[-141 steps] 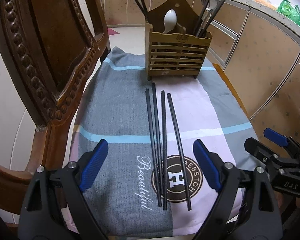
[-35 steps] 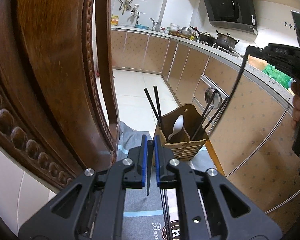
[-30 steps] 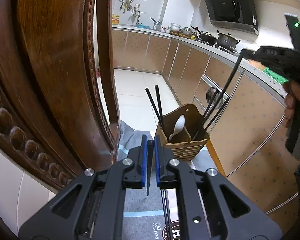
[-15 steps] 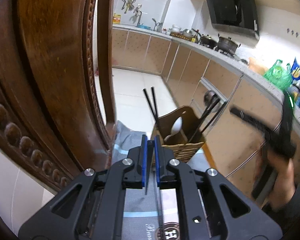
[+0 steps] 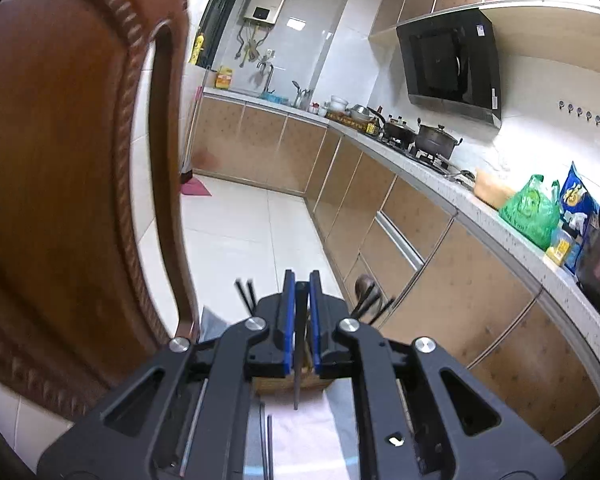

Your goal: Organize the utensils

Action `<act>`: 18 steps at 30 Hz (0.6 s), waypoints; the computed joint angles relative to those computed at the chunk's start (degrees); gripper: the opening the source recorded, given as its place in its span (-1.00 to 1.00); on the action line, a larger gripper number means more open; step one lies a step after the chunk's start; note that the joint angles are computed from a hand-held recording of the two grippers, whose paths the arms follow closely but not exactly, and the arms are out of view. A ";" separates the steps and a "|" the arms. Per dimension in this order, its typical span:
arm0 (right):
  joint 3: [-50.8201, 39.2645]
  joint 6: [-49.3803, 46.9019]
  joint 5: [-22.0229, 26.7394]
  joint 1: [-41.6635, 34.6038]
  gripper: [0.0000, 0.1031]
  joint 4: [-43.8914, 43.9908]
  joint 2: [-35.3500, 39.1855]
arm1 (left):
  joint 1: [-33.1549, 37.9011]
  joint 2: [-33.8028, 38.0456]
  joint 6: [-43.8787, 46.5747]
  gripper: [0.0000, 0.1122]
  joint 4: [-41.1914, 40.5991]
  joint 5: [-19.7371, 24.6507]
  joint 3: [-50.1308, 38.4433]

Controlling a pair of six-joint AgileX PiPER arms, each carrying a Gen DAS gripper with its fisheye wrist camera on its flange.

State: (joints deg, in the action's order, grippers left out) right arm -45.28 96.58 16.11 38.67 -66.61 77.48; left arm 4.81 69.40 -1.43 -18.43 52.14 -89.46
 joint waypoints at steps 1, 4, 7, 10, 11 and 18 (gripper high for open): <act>0.62 2.25 -0.44 -0.28 0.42 -1.82 0.34 | -0.58 1.92 -1.36 -0.88 1.12 0.81 -2.94; 0.65 1.67 -3.20 -1.85 0.42 -0.50 1.49 | -3.52 7.85 -5.84 -0.88 6.47 1.92 -10.59; 1.24 2.27 -3.99 -2.67 0.42 -1.73 0.77 | -4.97 12.44 -7.17 -0.88 8.13 2.69 -15.16; 1.95 2.85 -5.08 -3.71 0.42 -2.32 0.02 | -5.33 15.97 -7.66 -0.88 7.81 2.18 -17.25; 2.01 2.86 -5.49 -4.09 0.42 -2.33 0.08 | -5.40 17.32 -7.68 -0.88 7.38 1.90 -17.50; 1.81 -1.46 -6.51 -4.84 0.42 1.52 0.26 | -7.05 20.59 -8.15 -0.88 8.22 -2.64 -9.18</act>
State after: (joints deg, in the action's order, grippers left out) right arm -43.47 95.12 9.60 33.83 -65.09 77.74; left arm -2.24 89.99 -9.57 -10.21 49.50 -98.64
